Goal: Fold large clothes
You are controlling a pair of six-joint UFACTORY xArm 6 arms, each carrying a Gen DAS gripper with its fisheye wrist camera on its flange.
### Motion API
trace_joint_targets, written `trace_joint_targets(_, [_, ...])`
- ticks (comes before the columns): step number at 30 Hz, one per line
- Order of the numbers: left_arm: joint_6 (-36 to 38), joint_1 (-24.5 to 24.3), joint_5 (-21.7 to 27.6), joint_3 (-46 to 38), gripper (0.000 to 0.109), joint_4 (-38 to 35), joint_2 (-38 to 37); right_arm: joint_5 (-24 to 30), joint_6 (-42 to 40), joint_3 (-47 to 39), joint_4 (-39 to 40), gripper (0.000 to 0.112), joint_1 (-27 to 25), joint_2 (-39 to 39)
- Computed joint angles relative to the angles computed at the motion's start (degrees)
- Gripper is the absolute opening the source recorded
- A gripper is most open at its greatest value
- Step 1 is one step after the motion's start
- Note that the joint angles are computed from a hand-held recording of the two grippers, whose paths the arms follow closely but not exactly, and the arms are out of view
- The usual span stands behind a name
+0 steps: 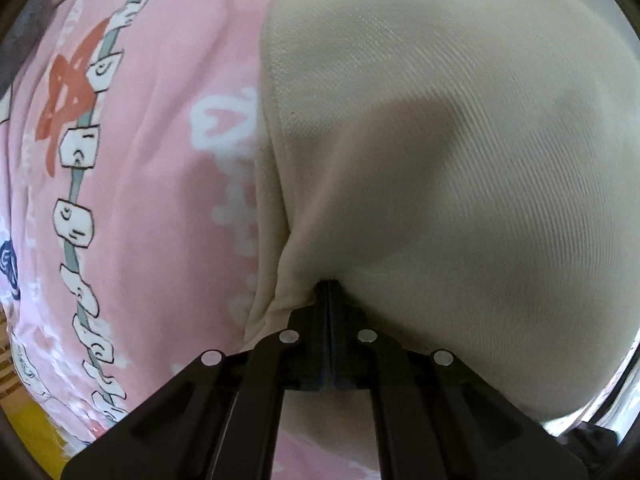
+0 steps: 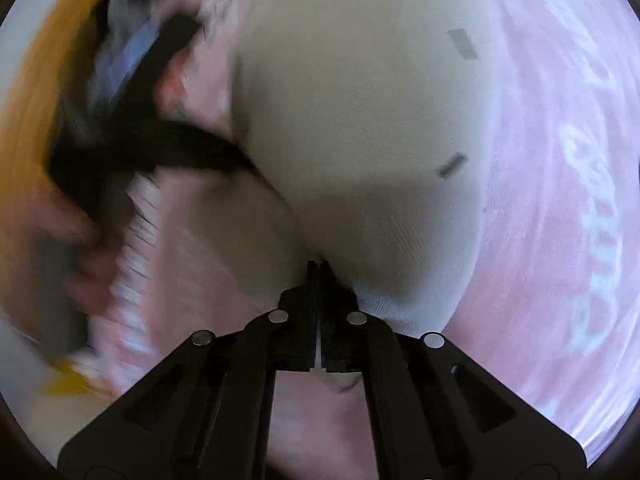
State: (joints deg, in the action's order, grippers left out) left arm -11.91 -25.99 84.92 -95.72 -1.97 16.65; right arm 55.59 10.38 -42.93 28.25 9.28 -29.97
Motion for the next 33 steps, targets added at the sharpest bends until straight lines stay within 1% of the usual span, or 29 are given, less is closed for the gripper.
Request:
trace_joint_targets(1, [-0.17,0.2,-0.31,0.45,0.003,-0.48,-0.5,-0.28,-0.69,-1.88,-1.22,0.0,-1.59,-0.27])
trace_joint_targets(2, [-0.3,0.51,-0.91,1.42,0.003,-1.04,-1.54,-0.41,-1.85,-3.94,-0.82,0.0,-3.44,0.75])
trace_joint_targets(3, [-0.35,0.53,-1.32,2.31,0.003,-1.1,-2.53,-0.18,-3.75,-5.49,1.64,0.0,-5.25,2.47])
trace_joint_targets(4, [-0.66,0.26,-1.58,2.98,0.003,-0.67,-3.44,0.8,-6.16,-7.99,4.72,0.0,-7.3,5.88])
trace_joint_targets(5, [-1.16,0.09,-0.87,3.17,0.003,-0.3,-4.79,1.83,-7.61,-9.45,6.19,0.0,-7.9,8.21])
trace_joint_targets(6, [-1.63,-0.04,-0.96,3.8,0.003,-0.07,-5.53,3.49,-9.28,-12.22,7.02,0.0,-8.55,12.2])
trace_joint_targets(7, [-1.99,0.15,-1.57,5.25,0.003,0.01,-6.5,3.36,-9.67,-12.99,5.44,0.0,-7.64,14.72])
trace_joint_targets(8, [-2.56,0.14,-1.52,5.17,0.003,-0.15,-6.52,3.54,-9.56,-14.75,2.18,0.0,-6.58,17.72])
trace_joint_targets(9, [-2.89,0.31,-1.94,5.6,0.003,-0.48,-6.51,1.76,-8.56,-14.58,-2.14,0.0,-5.31,19.45])
trace_joint_targets(10, [-2.85,0.7,-2.41,5.92,0.003,-1.51,-6.59,-0.45,-7.01,-13.66,-4.73,0.0,-4.58,20.79])
trace_joint_targets(11, [-2.07,1.3,-4.37,8.64,0.003,-2.04,-7.56,-2.67,-5.02,-12.85,-4.93,0.0,-4.45,21.69])
trace_joint_targets(12, [-1.06,1.57,-5.83,10.32,0.003,-1.99,-7.9,-3.68,-3.76,-12.59,-2.73,0.0,-5.41,22.28])
trace_joint_targets(14, [-1.1,1.4,-4.66,9.01,0.003,-1.49,-7.14,-3.27,-1.09,-13.2,0.18,0.0,-6.83,23.22])
trace_joint_targets(15, [-1.69,1.64,-3.27,7.69,0.003,-1.94,-6.74,-2.77,-0.36,-13.0,1.85,0.0,-7.24,22.4])
trace_joint_targets(17, [-3.97,2.28,-0.58,4.44,0.003,-3.2,-6.1,-0.14,-1.61,-11.96,3.94,0.0,-8.83,18.18])
trace_joint_targets(19, [-4.99,3.56,-0.53,2.13,0.003,-7.64,-7.96,-0.3,-4.02,-12.83,5.96,0.0,-10.46,15.16])
trace_joint_targets(20, [-4.06,4.85,-0.29,-0.06,0.003,-9.44,-7.93,-0.35,-4.57,-13.64,5.78,0.0,-11.28,14.74])
trace_joint_targets(21, [-4.7,4.4,-0.39,-0.89,0.003,-11.05,-8.78,-0.4,-5.38,-15.59,6.03,0.0,-12.53,15.42])
trace_joint_targets(22, [-5.17,3.91,-0.75,-2.4,0.003,-14.29,-9.26,0.02,-4.9,-18.12,5.82,0.002,-13.1,17.0])
trace_joint_targets(23, [-5.55,3.27,-0.74,-3.77,0.004,-16.52,-9.14,-0.17,-5.01,-20.29,5.48,0.002,-13.55,19.2])
trace_joint_targets(25, [-6.67,0.84,-1.21,-5.52,0.005,-18.51,-7.9,0.67,-6.64,-27.48,4.28,0.002,-13.84,26.54])
trace_joint_targets(26, [-7.54,-1.18,-1.9,-5.33,0.007,-17.13,-7.28,2.06,-8.07,-32.08,5.33,0.002,-13.53,31.56])
trace_joint_targets(27, [-6.99,-1.51,-3.67,-3.63,0.008,-15.28,-6.33,4.77,-8.49,-35.23,5.52,0.002,-13.62,34.69])
trace_joint_targets(28, [-8.85,-3.12,-3.13,-2.37,0.008,-12.6,-5.45,7.34,-7.3,-39.27,3.76,0.002,-13.3,39.05])
trace_joint_targets(29, [-11.44,-4.96,-3.33,-0.45,0.008,-11.53,-6.06,9.43,-6.32,-42.72,2.2,0.002,-13.28,42.79])
trace_joint_targets(30, [-13.03,-5.99,-5.63,3.11,0.008,-10.11,-7.5,11.51,-5.0,-45.79,0.2,0.0,-12.96,45.77])
trace_joint_targets(33, [-13.72,-7.38,-9.89,7.07,0.008,-4.41,-9.04,12.68,-4.89,-50.66,-1.29,0.0,-12.49,51.17])
